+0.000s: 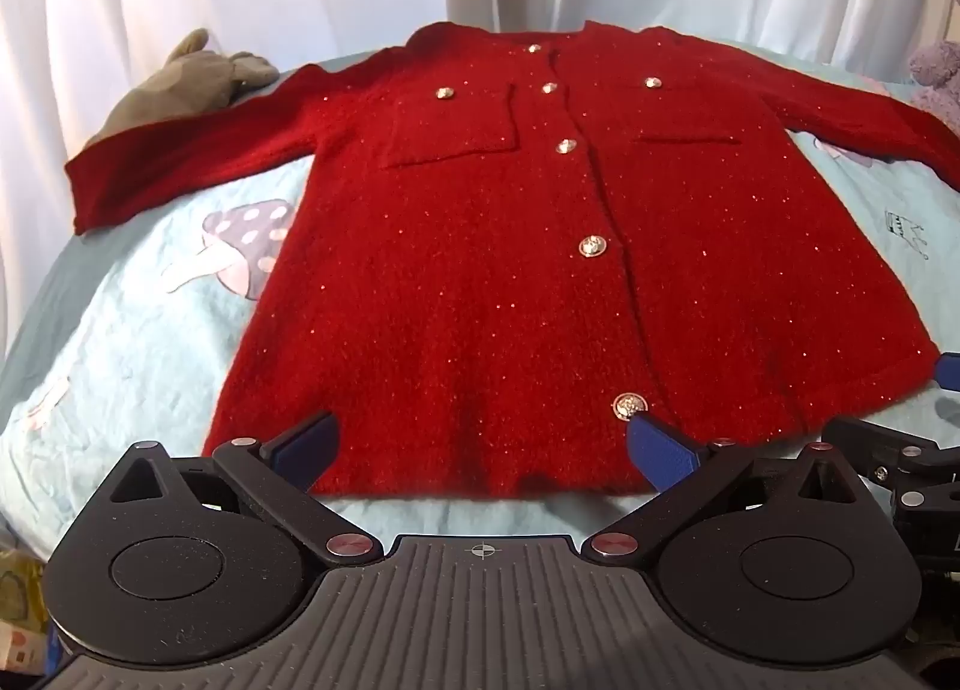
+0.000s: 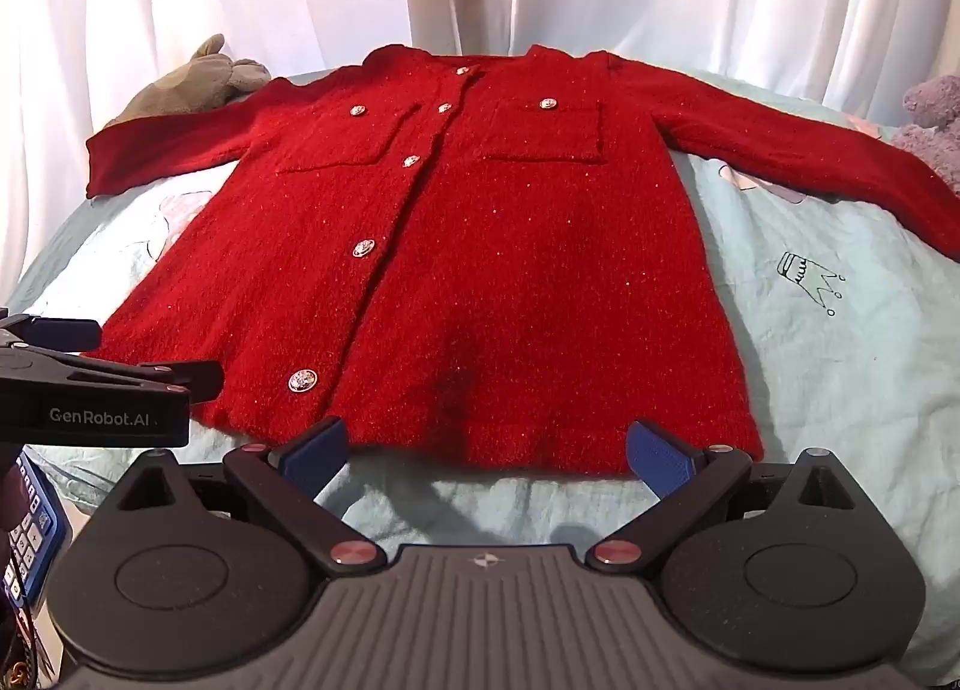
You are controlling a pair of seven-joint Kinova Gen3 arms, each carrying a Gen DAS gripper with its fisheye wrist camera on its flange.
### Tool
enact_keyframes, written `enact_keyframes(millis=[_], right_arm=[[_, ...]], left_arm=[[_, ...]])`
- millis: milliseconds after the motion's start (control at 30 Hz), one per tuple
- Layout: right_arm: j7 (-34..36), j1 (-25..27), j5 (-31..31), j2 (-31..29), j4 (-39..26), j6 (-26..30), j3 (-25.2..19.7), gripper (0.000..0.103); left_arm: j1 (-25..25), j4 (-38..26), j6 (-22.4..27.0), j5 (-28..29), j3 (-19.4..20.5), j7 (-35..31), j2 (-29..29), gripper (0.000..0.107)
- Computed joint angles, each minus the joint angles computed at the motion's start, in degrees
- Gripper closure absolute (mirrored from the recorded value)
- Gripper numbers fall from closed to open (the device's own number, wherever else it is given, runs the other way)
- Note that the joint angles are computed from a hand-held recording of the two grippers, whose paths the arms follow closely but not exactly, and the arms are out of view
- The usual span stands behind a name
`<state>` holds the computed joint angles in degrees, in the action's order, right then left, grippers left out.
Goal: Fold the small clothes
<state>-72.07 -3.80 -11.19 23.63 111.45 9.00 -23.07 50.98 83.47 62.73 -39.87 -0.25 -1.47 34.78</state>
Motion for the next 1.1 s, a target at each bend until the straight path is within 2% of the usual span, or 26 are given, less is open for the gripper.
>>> enact_keyframes(millis=[533, 1100], right_arm=[[-0.6, -1.2, -0.1, -0.4, 0.5, -0.4, 0.9, 0.004], [0.4, 0.9, -0.4, 0.0, -0.8, 0.7, -0.1, 0.004]], left_arm=[[-0.2, -1.1, -0.4, 0.7, -0.3, -0.6, 1.1, 0.004], [-0.5, -2.4, -0.2, 1.8, -0.5, -2.4, 1.8, 0.004]])
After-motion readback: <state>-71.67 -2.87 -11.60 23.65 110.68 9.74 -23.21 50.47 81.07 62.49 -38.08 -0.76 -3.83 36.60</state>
